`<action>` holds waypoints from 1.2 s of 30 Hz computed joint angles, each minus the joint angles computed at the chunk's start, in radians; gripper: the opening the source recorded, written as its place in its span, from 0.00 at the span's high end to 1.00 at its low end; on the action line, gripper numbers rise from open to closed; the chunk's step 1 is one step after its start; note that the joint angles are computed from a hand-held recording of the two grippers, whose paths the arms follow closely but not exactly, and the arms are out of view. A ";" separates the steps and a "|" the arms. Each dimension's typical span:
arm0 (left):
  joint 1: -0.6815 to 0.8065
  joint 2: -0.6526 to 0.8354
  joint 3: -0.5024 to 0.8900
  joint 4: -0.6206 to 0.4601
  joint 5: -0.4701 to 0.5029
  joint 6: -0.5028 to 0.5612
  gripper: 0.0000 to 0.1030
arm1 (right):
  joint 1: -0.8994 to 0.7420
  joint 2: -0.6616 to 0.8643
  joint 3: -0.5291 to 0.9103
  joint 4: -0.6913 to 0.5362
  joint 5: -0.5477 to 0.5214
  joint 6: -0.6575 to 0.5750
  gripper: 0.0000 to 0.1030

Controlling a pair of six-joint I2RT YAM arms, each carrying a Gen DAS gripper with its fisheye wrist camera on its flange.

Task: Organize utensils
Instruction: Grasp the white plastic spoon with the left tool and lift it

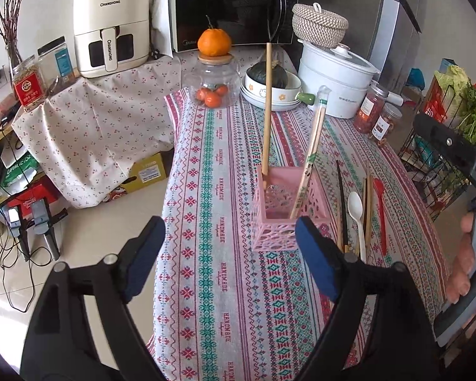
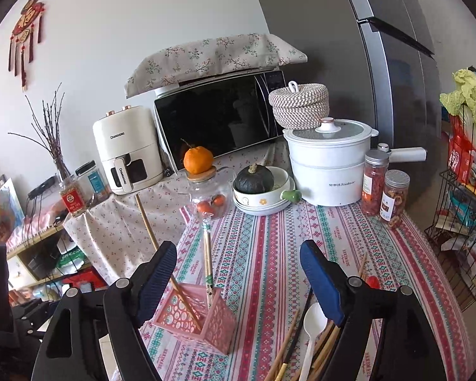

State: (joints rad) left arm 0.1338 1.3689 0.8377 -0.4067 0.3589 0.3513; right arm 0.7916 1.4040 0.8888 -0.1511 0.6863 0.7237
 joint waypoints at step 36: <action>-0.696 0.486 0.330 -0.125 -0.298 -0.432 0.49 | -0.749 -0.252 -0.300 -0.454 -0.595 -0.201 0.10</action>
State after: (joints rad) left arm -0.5623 1.8554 1.1680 -0.5315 0.0613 -0.0809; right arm 0.0428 1.1522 0.5885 -0.6053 0.0911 0.5228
